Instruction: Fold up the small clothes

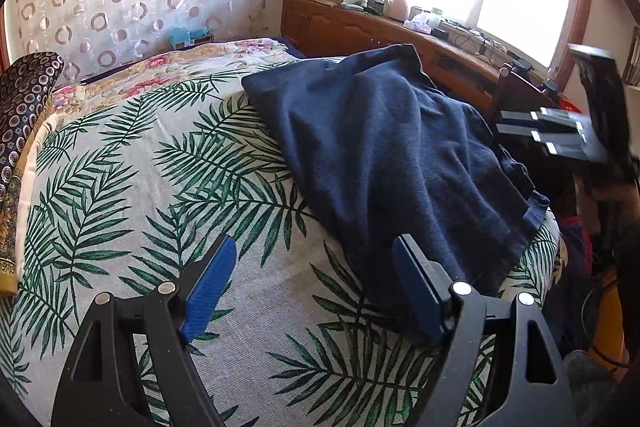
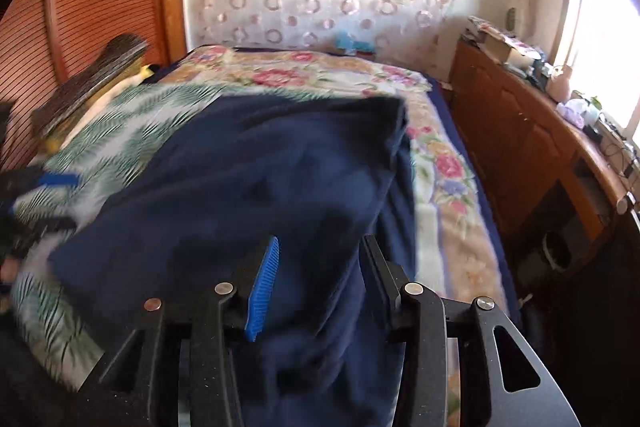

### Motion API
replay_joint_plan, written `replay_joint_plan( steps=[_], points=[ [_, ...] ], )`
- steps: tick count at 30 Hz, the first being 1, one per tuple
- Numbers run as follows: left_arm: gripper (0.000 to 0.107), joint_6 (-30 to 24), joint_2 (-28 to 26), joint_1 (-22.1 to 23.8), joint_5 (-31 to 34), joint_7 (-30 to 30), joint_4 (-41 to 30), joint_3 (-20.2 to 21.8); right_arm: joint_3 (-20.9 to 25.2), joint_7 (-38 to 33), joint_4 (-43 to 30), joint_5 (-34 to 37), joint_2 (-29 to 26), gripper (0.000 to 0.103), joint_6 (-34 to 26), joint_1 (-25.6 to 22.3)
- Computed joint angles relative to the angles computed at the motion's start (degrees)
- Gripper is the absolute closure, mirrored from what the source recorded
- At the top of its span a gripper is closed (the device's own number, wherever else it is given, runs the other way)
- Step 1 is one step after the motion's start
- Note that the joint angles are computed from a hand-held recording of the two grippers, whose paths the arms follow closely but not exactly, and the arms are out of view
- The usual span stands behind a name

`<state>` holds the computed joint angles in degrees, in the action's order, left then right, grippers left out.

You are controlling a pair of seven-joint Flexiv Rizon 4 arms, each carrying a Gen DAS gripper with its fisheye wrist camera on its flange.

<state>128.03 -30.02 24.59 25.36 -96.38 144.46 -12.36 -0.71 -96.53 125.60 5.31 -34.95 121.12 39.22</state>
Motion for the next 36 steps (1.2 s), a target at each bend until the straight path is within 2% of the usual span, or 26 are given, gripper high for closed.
replay_joint_plan(
  steps=[2,5,6,7,8,10,12,16,21,24,31,34,36],
  points=[
    [0.025,-0.2,0.3,-0.2,-0.1,0.0,0.0,-0.1,2.6,0.8,1.5,-2.2,0.2,0.060,0.4,-2.9],
    [0.025,-0.5,0.5,-0.5,-0.2,0.0,0.0,-0.1,1.9,0.6,2.7,-1.8,0.1,0.061,0.2,-2.2],
    [0.025,-0.6,0.5,-0.5,-0.1,0.1,0.0,-0.1,1.6,0.1,2.4,-0.9,-0.4,0.068,0.1,-1.5],
    [0.025,-0.7,0.5,-0.5,-0.1,0.1,-0.1,-0.2,1.9,0.4,2.8,-2.1,-0.5,0.088,0.3,-2.3],
    [0.025,-0.8,0.5,-0.5,-0.1,0.1,-0.1,-0.2,3.1,1.1,2.6,-3.4,-0.9,0.098,0.3,-4.3],
    [0.025,-1.1,0.6,-0.7,-0.2,0.2,-0.2,-0.3,6.5,3.4,3.1,-6.7,-1.0,0.098,1.4,-9.4],
    [0.025,-1.6,0.8,-0.5,-0.2,0.3,-0.2,-0.6,8.3,4.6,4.7,-8.8,-0.4,0.099,4.5,-12.4],
    [0.025,-2.4,0.9,-0.8,-0.4,0.8,-0.4,-0.9,8.5,5.6,9.6,-8.6,1.9,0.099,9.9,-14.6],
    [0.025,-2.7,0.5,-1.1,-0.4,1.4,-0.6,-1.4,9.5,8.3,11.8,-14.0,2.2,0.099,9.6,-19.7],
    [0.025,-2.8,0.4,-1.6,-1.1,1.6,-0.6,-1.3,8.1,8.1,10.8,-11.8,1.2,0.099,8.1,-16.7],
    [0.025,-3.0,0.3,-1.9,-1.8,1.8,-0.5,-1.4,7.3,9.0,9.1,-11.1,1.3,0.099,6.3,-15.8],
    [0.025,-2.9,0.0,-2.4,-2.2,1.9,-0.5,-1.2,5.1,7.5,8.5,-6.5,0.3,0.091,6.4,-11.2],
    [0.025,-2.9,-0.1,-2.6,-2.4,2.0,-0.6,-1.0,5.4,7.2,8.4,-6.5,-0.1,0.091,6.2,-11.2]
  ],
)
